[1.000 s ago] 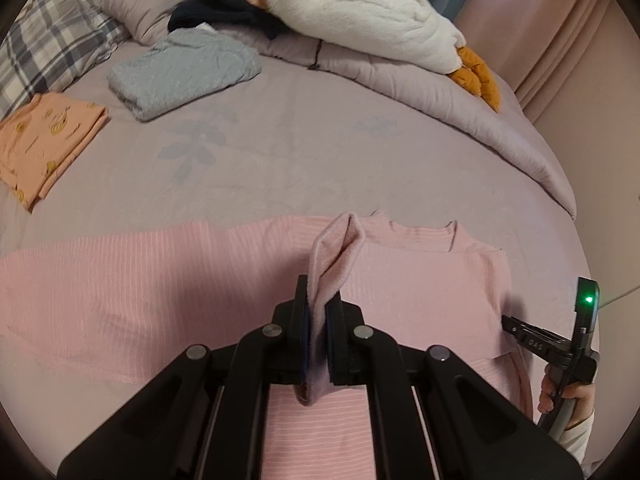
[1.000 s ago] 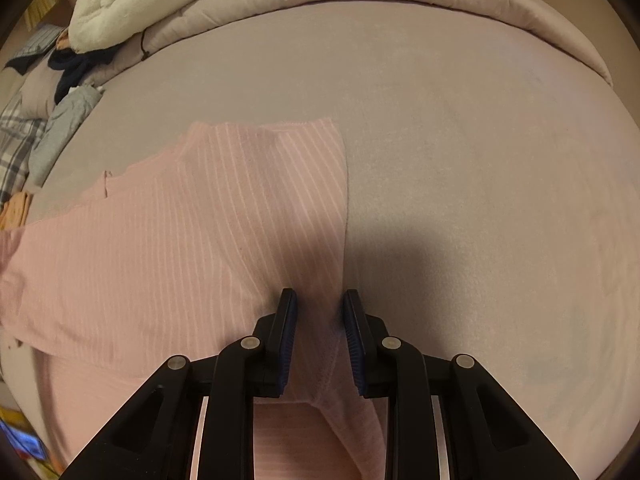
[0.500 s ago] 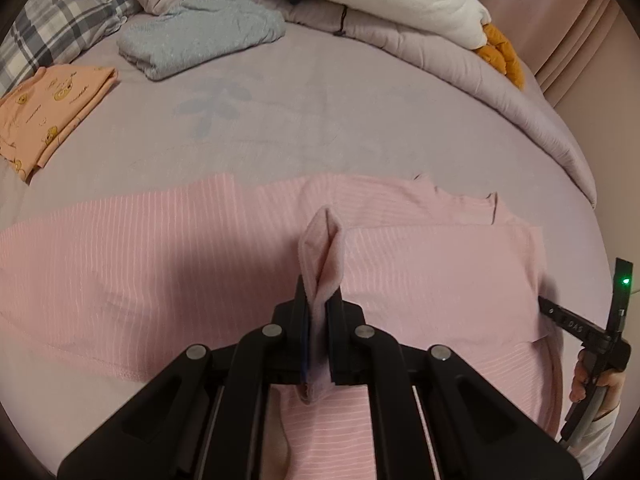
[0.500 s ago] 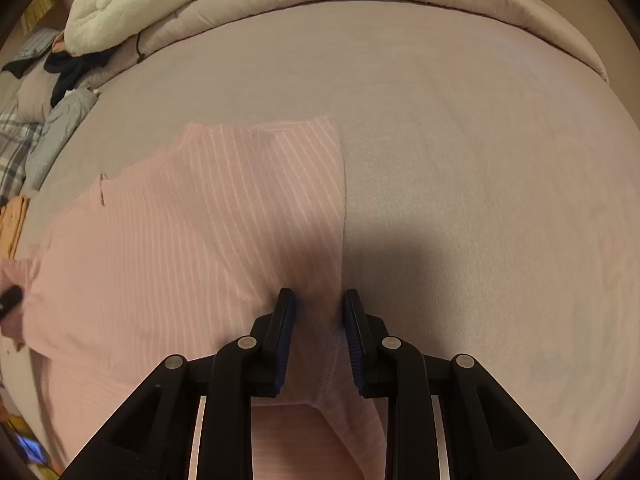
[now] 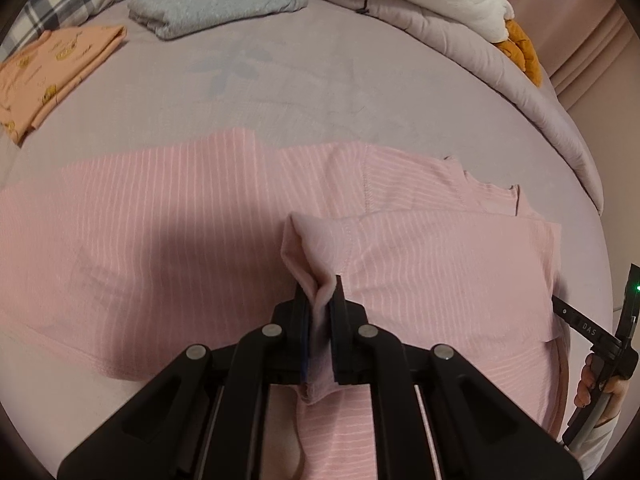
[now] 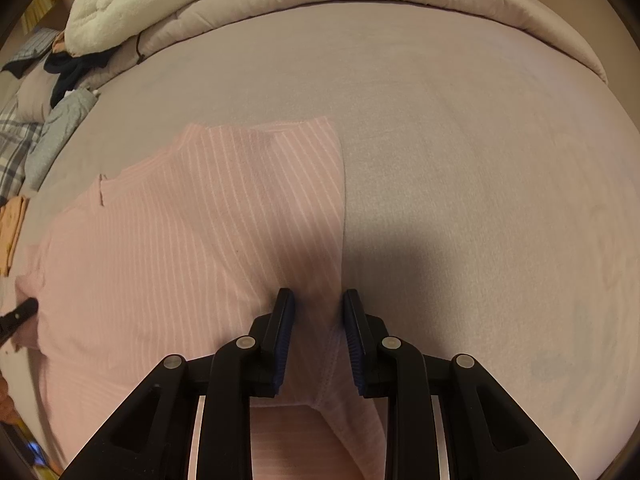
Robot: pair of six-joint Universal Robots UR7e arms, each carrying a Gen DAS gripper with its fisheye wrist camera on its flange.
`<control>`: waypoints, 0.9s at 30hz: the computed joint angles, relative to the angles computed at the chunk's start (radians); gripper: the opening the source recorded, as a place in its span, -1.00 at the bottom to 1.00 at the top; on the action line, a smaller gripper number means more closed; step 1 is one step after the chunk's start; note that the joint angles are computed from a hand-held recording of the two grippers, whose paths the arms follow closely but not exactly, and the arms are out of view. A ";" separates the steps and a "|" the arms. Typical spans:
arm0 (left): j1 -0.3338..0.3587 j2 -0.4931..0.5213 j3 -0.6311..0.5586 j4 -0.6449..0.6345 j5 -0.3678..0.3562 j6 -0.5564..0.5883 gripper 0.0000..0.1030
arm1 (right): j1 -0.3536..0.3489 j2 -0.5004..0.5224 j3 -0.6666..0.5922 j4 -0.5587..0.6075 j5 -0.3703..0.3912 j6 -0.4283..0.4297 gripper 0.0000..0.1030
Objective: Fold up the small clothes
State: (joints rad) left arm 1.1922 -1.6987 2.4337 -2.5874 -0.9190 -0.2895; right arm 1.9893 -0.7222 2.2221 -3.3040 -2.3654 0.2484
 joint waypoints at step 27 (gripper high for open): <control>0.011 0.025 0.086 -0.208 0.022 0.101 -0.75 | -0.001 0.025 0.008 -0.083 -0.028 -0.008 -0.49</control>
State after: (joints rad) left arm 1.2032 -1.6739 2.5196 -2.7958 -0.8973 -0.1887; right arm 1.9885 -0.6969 2.2302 -3.3872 -2.3930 0.2403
